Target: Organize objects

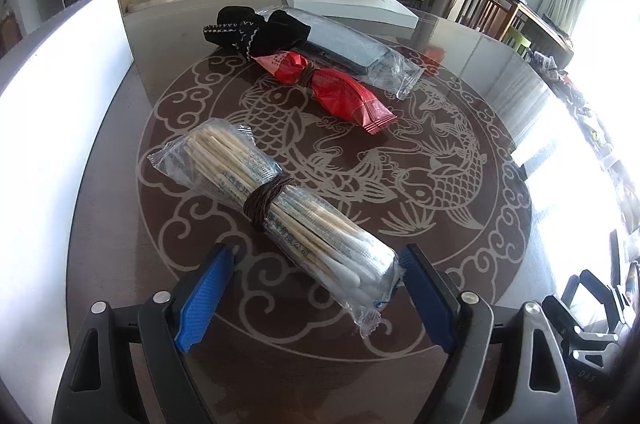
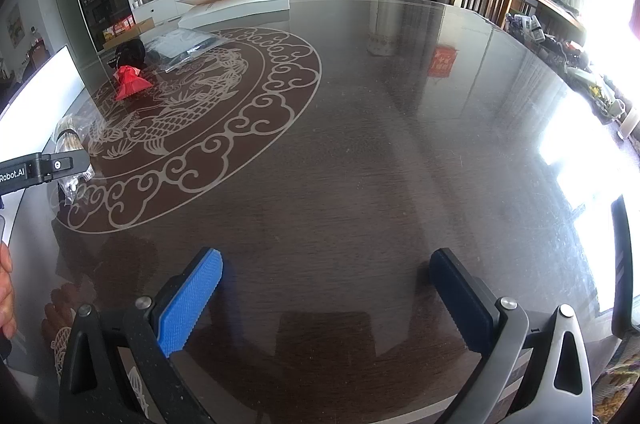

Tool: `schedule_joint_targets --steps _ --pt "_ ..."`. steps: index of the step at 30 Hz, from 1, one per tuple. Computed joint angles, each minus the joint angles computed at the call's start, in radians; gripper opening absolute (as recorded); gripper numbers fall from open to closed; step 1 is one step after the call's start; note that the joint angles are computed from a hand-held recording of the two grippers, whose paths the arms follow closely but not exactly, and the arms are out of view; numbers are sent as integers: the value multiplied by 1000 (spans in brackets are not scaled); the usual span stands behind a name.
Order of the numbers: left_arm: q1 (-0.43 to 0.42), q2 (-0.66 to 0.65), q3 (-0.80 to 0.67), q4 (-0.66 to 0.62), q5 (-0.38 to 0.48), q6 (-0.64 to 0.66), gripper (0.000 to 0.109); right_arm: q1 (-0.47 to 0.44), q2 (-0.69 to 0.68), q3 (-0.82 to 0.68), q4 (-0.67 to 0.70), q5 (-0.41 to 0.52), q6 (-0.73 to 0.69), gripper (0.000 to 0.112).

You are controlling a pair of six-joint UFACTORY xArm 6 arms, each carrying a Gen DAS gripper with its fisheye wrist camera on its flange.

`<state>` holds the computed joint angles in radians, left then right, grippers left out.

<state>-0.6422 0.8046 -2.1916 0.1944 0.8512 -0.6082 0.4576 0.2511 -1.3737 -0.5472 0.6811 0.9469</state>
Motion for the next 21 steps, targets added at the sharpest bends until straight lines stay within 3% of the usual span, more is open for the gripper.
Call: schedule_joint_targets --steps 2,6,9,13,15,16,21 --pt "5 -46 79 -4 -45 27 50 0 0 0 0 0 0 103" --pt "14 -141 234 -41 -112 66 37 0 0 0 0 -1 0 103" --pt "11 -206 335 -36 -134 74 36 0 -3 2 0 2 -1 103" --pt "7 -247 393 -7 -135 51 38 0 -2 1 -1 3 -1 103" --pt "8 -245 390 -10 -134 51 54 1 -2 0 -1 3 -1 103" --pt "8 -238 378 -4 -120 42 70 0 -2 1 -1 2 -1 103" --pt "0 -220 355 46 -103 5 77 0 -2 2 -1 2 -1 103"
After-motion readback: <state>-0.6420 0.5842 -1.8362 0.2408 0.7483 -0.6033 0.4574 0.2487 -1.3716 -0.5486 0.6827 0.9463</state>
